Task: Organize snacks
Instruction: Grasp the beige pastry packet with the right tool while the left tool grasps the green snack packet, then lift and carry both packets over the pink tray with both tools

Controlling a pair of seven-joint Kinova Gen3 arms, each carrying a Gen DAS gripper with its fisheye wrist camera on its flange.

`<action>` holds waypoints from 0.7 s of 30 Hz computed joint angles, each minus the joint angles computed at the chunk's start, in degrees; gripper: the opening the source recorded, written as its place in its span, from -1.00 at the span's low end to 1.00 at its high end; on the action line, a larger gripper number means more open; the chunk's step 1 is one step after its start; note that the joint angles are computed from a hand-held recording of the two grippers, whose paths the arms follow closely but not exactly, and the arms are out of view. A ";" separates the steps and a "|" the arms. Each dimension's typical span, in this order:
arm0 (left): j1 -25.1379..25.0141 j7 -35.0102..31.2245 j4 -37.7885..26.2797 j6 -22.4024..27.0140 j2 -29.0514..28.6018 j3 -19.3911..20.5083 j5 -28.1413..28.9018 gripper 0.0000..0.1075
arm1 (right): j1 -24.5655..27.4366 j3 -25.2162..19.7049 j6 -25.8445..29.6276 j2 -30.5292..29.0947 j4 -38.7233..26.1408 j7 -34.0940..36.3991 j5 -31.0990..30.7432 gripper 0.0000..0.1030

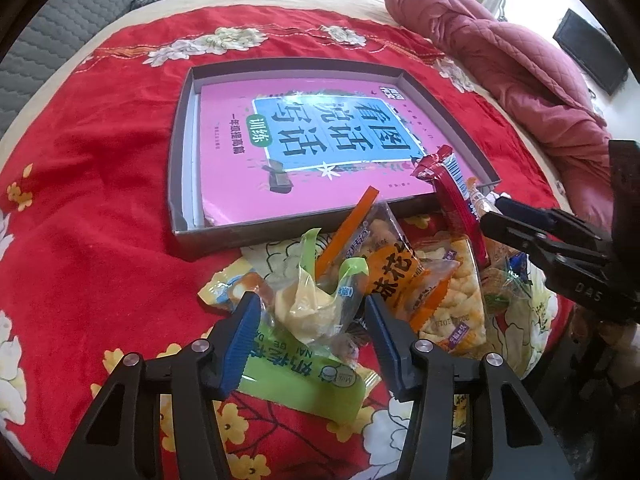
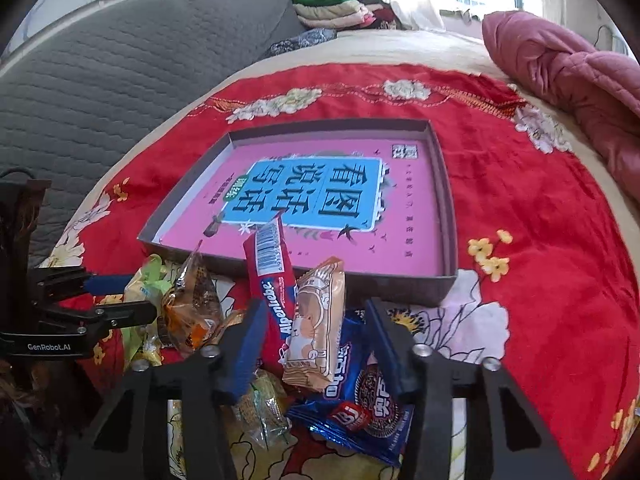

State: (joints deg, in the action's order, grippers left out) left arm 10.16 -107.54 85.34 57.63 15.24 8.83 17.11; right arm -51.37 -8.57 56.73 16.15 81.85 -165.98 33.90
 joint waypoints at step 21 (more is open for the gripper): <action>-1.91 -1.92 0.23 -0.38 1.12 0.46 4.19 -0.28 | 1.30 0.37 -5.50 -1.54 3.39 -0.30 0.11 -0.52</action>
State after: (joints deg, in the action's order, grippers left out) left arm 8.25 -109.46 85.57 57.25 16.36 9.28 21.29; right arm -50.07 -8.20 51.23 14.61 85.24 -166.27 34.01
